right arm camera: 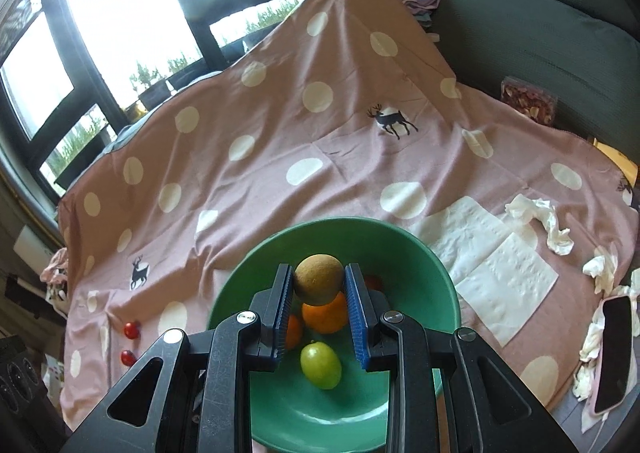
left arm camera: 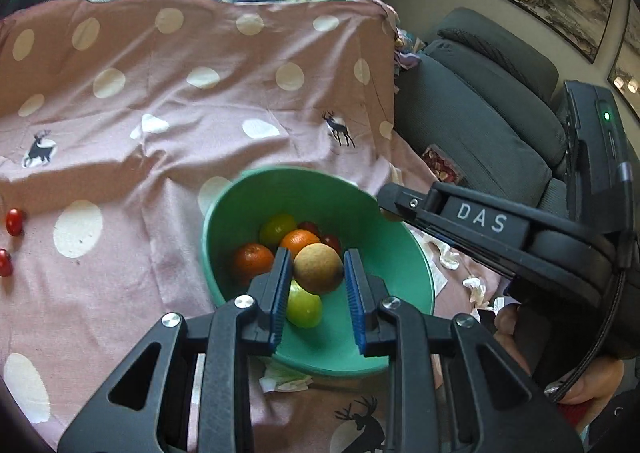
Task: Organize fruits
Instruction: 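Carry the yellow-brown fruit with the right gripper over the green bowl, then lower the yellow-brown fruit into the bowl and open the right gripper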
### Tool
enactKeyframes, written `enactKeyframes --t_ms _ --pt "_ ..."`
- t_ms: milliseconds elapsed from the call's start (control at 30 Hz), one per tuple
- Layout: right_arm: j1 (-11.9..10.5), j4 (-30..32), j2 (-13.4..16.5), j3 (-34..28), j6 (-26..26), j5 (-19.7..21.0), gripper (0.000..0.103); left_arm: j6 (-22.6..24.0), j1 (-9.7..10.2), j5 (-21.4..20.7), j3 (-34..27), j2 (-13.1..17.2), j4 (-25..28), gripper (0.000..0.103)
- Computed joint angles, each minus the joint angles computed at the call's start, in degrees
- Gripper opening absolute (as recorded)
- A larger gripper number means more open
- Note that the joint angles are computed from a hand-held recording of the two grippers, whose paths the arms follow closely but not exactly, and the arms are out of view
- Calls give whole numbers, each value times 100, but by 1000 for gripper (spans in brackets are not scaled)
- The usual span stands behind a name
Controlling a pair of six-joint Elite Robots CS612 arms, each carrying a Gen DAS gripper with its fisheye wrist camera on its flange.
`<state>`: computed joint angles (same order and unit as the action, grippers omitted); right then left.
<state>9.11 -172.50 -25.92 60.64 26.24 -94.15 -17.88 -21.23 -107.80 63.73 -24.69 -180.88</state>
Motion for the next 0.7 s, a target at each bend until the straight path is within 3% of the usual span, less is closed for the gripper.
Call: enactKeyframes --t_ms 367,700 --pt "-12 934 138 -326 56 -351 29 114 -19 -237 -282 178 623 26" --pt "-5 1413 180 -454 37 -528 29 196 -55 -81 -281 204 527 27"
